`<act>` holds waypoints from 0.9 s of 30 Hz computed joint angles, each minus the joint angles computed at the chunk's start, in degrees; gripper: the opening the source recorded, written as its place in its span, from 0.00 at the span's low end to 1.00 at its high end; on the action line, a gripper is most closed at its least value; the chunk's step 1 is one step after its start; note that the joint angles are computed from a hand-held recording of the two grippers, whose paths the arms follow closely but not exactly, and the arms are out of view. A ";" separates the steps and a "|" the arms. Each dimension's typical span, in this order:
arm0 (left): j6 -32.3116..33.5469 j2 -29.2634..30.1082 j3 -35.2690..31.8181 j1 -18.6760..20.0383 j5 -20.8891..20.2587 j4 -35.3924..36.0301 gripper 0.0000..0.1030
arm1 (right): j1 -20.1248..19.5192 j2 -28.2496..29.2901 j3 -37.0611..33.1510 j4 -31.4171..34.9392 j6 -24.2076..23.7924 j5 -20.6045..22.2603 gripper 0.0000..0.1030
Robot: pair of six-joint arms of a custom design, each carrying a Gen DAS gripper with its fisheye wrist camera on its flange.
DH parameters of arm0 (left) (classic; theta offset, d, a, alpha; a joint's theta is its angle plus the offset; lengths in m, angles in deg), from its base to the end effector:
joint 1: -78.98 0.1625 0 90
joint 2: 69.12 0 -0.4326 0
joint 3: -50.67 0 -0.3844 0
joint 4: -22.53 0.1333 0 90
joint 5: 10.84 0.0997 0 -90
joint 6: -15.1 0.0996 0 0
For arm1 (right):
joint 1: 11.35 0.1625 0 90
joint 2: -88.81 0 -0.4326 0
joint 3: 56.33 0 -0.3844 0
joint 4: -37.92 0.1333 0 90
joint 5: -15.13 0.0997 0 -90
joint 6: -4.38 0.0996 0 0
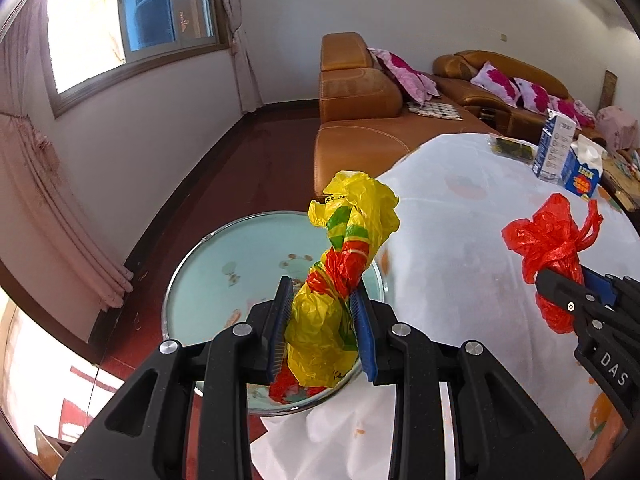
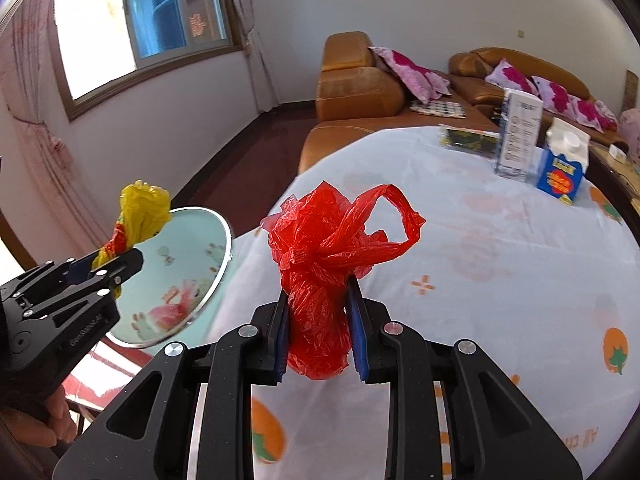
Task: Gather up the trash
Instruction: 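Carry the yellow wrapper over the bin with the left tool while the right tool brings the red bag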
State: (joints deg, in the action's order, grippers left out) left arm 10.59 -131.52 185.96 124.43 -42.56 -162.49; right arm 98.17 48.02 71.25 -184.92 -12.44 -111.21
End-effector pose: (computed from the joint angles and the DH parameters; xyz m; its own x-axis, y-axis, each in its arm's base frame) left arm -0.1432 -0.4562 0.1675 -0.6487 0.0881 -0.7559 0.6007 0.6691 -0.4375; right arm 0.2291 -0.4238 0.0774 -0.7961 -0.0620 0.6020 -0.4829 0.6646 -0.5701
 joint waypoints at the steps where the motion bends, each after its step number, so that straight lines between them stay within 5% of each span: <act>1: -0.07 -0.29 0.09 0.27 0.05 -0.02 0.29 | 0.36 0.29 -0.37 0.40 0.06 0.06 0.25; 27: -2.04 -3.78 0.51 4.65 3.12 1.14 0.29 | 4.68 5.40 -8.00 7.52 -0.05 4.10 0.25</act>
